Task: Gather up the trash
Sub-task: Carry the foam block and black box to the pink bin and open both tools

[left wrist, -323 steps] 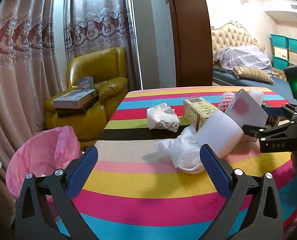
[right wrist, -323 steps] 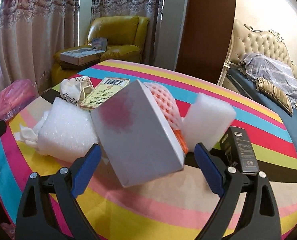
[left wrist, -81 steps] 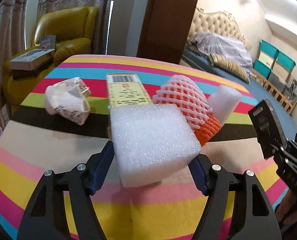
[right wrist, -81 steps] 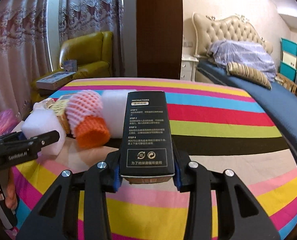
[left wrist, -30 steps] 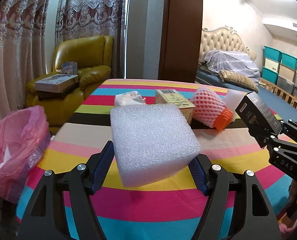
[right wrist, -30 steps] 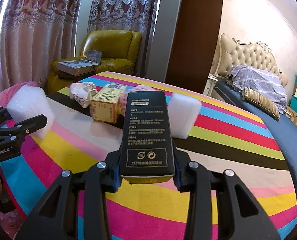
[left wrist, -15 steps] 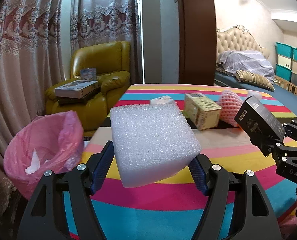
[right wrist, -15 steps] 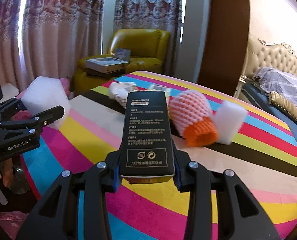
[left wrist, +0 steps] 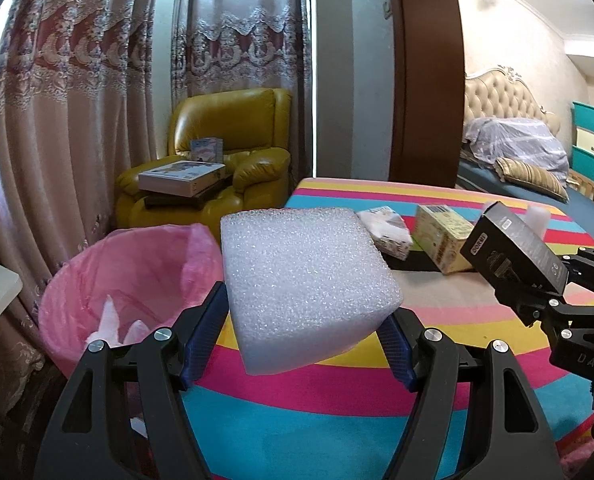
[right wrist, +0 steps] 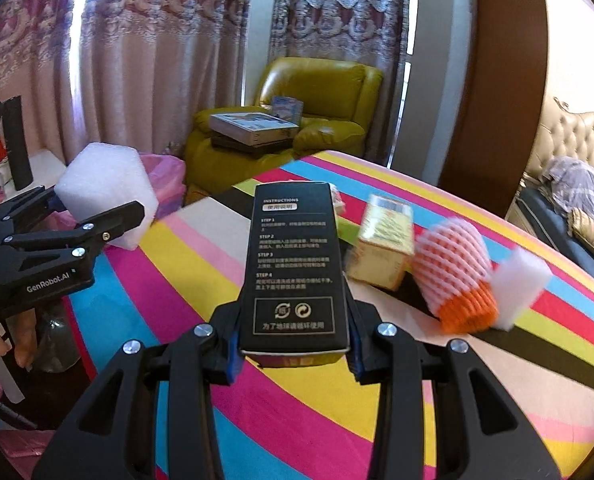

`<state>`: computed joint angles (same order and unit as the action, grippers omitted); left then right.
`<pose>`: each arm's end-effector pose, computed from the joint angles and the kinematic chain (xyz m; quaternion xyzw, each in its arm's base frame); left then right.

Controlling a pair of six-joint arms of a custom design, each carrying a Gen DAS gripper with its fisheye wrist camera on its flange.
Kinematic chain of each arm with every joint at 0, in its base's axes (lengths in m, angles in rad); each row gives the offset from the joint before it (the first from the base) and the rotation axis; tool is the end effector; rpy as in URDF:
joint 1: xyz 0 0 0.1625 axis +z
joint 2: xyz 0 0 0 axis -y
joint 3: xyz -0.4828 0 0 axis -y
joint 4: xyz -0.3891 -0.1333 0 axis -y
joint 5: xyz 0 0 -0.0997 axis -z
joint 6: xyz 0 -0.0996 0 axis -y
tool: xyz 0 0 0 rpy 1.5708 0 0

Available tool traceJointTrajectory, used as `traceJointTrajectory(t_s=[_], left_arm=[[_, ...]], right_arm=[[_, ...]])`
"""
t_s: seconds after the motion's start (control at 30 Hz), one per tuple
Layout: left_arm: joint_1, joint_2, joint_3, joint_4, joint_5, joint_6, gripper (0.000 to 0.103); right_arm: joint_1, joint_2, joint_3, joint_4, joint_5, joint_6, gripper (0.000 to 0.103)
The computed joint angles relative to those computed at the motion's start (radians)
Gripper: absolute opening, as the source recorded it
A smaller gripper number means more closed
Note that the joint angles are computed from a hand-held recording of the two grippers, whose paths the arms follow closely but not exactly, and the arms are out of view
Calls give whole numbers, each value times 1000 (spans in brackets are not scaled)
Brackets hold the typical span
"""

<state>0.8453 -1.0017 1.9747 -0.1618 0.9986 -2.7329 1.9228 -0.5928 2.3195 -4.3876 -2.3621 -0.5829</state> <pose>-0.1681 -0.4718 0.1182 0.3904 0.8077 -0.3926 0.2027 0.2132 -0.3992 0.1039 0.1772 -0.7944 0.4373 0.3825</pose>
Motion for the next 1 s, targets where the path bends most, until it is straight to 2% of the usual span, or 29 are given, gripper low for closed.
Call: traceJointTrajectory(t_s=[0.37, 0.6, 0.9, 1.0], left_arm=[[48, -54, -20, -18, -34, 46, 67], [98, -76, -46, -25, -45, 84, 67], [215, -104, -152, 102, 37, 72, 67], [247, -102, -192, 132, 40, 89, 67]], right_arm=[[18, -5, -114, 178, 55, -18, 38], [19, 12, -210, 319, 115, -21, 38], [33, 54, -348, 468, 169, -66, 38], [38, 65, -401, 534, 190, -59, 38]])
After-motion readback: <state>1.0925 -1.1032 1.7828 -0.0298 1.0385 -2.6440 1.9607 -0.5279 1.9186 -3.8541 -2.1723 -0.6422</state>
